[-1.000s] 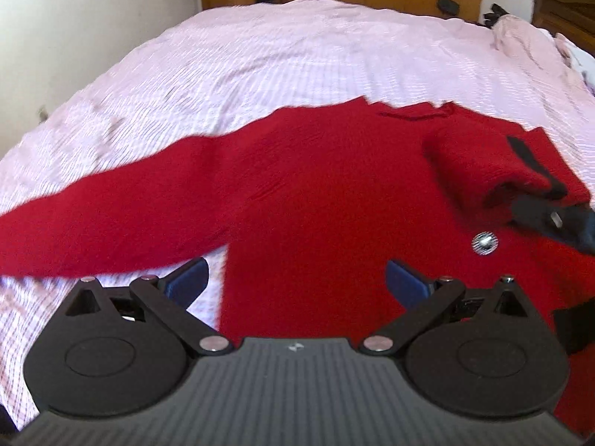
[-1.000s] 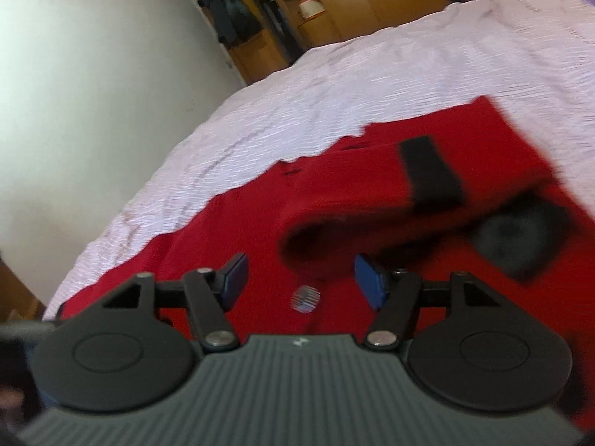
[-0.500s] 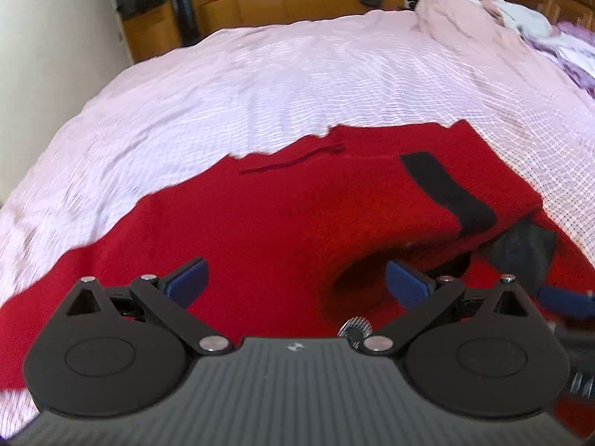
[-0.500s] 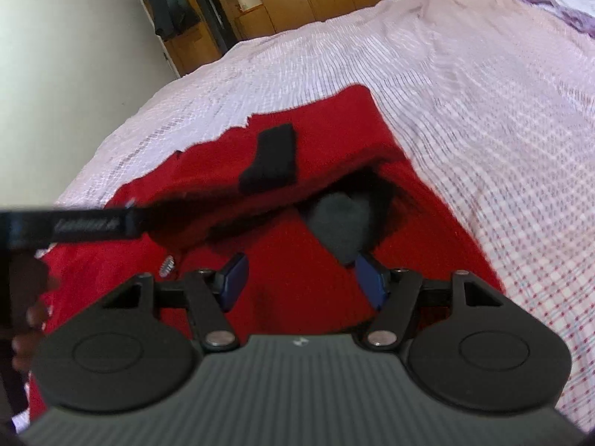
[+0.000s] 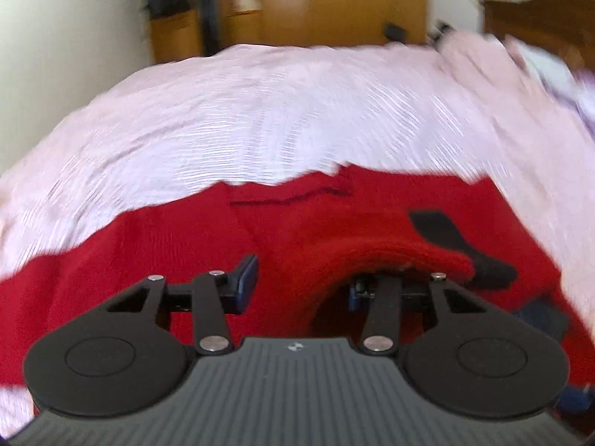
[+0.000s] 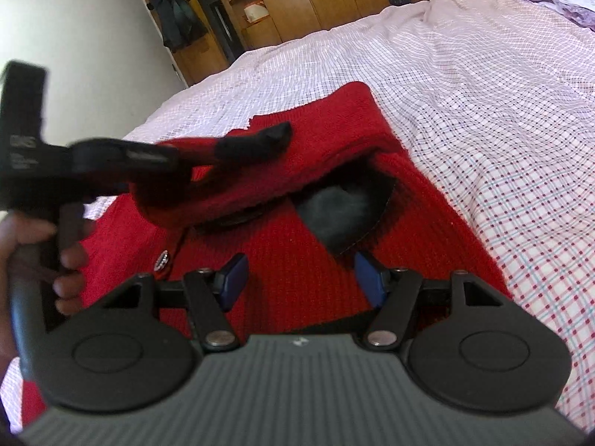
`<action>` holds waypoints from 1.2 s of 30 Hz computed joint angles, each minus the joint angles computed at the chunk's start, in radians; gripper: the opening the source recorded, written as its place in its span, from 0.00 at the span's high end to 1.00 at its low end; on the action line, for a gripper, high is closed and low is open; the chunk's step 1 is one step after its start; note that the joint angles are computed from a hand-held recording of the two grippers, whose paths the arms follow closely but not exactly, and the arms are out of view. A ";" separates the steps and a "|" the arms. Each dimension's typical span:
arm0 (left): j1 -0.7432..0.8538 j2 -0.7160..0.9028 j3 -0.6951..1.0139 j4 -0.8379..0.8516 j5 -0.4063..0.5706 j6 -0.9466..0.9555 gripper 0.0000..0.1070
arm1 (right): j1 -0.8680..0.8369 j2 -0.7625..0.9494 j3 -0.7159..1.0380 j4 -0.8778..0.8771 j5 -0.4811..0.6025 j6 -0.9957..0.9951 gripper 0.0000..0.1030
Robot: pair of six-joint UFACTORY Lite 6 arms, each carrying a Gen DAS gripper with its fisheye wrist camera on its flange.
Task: Fold small clothes
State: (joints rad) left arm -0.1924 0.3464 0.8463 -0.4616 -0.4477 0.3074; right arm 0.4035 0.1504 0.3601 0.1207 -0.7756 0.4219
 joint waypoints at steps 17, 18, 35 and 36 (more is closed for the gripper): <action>0.390 -0.128 -0.196 0.685 0.021 -0.797 0.42 | 0.048 -0.002 0.005 0.084 0.020 -0.049 0.37; 0.412 -0.132 -0.204 0.716 0.015 -0.824 0.42 | 0.050 -0.001 0.009 0.088 0.024 -0.051 0.37; 0.592 -0.215 -0.266 1.133 -0.057 -1.211 0.41 | -0.150 0.008 0.281 -0.258 0.247 0.147 0.35; 0.599 -0.212 -0.265 1.145 -0.054 -1.227 0.41 | -0.152 0.010 0.294 -0.244 0.253 0.122 0.35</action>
State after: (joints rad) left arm 0.4061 0.1346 0.5814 0.6830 -0.5018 -0.9195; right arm 0.2517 0.1605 0.6538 -0.1236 -0.5228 0.5441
